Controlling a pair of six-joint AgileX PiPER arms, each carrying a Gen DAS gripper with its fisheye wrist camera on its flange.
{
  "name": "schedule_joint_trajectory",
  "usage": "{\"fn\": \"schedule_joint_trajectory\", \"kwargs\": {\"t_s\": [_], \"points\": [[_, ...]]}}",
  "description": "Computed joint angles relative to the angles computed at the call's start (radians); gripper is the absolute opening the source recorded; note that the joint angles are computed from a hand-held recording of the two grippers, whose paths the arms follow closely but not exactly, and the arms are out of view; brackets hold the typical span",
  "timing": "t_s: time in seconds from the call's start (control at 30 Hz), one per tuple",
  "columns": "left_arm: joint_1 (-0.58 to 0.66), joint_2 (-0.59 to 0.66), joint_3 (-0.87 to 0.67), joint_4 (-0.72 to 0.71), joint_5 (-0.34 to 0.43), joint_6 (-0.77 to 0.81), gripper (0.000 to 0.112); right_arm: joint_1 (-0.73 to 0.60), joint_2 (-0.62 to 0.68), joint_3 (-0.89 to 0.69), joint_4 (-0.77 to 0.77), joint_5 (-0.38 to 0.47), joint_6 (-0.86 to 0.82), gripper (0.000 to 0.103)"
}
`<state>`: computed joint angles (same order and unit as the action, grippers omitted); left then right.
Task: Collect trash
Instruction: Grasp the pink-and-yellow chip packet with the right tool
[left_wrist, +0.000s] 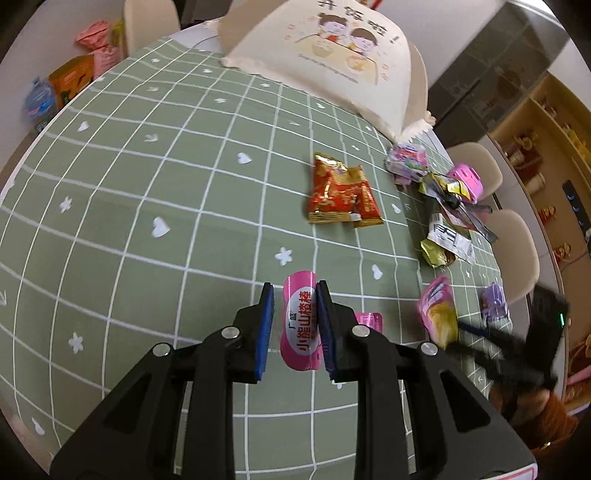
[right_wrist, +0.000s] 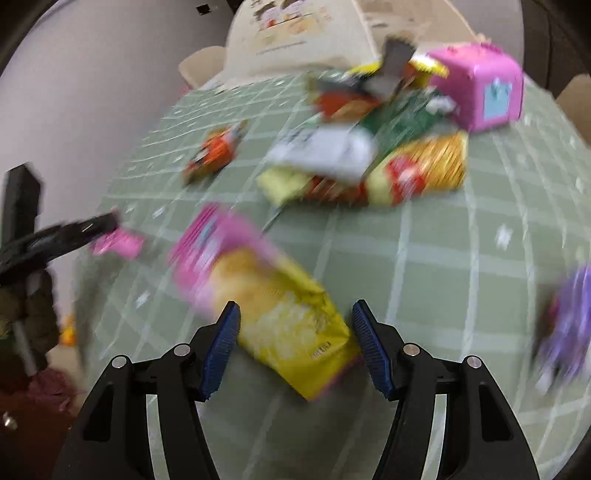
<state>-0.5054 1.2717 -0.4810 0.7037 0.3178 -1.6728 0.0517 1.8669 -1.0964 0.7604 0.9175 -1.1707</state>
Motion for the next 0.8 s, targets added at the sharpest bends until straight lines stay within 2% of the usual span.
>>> {"fn": "schedule_joint_trajectory", "kwargs": {"t_s": [0.07,0.1,0.2,0.23,0.3,0.43,0.6,0.67,0.7,0.73,0.77,0.8], "points": [[0.002,0.005,0.010,0.020,-0.015,-0.036,0.022,0.008,-0.094,0.092,0.004,-0.037,-0.089,0.060],[-0.001,0.010,0.011,0.033,-0.020,-0.055,0.022,0.022,-0.156,0.144,0.016,-0.093,-0.149,0.060],[-0.025,0.020,0.008,0.081,-0.021,-0.116,0.022,0.051,-0.220,0.191,0.038,-0.193,-0.228,0.060],[-0.033,0.023,0.005,0.087,-0.018,-0.127,0.022,0.079,-0.213,0.183,0.028,-0.239,-0.213,0.060],[-0.056,0.023,0.002,0.104,-0.004,-0.156,0.022,0.101,-0.180,0.152,0.015,-0.265,-0.164,0.060],[-0.092,0.015,0.007,0.130,0.030,-0.210,0.022,0.136,-0.085,0.064,0.009,-0.272,-0.072,0.060],[-0.097,0.023,0.021,0.152,0.021,-0.249,0.022,0.189,0.001,-0.009,-0.101,-0.318,0.097,0.060],[-0.101,0.032,0.021,0.160,0.015,-0.255,0.022,0.185,0.013,-0.023,-0.094,-0.309,0.096,0.060],[-0.101,0.040,0.018,0.163,0.008,-0.254,0.022,0.175,0.014,-0.030,-0.089,-0.286,0.093,0.057],[-0.102,0.046,0.015,0.169,0.003,-0.259,0.022,0.162,0.019,-0.046,-0.089,-0.250,0.098,0.050],[-0.099,0.058,0.007,0.173,-0.009,-0.255,0.022,0.159,0.019,-0.053,-0.103,-0.239,0.119,0.038],[-0.095,0.067,0.000,0.169,-0.017,-0.245,0.022,0.154,0.011,-0.054,-0.118,-0.238,0.140,0.032]]}}
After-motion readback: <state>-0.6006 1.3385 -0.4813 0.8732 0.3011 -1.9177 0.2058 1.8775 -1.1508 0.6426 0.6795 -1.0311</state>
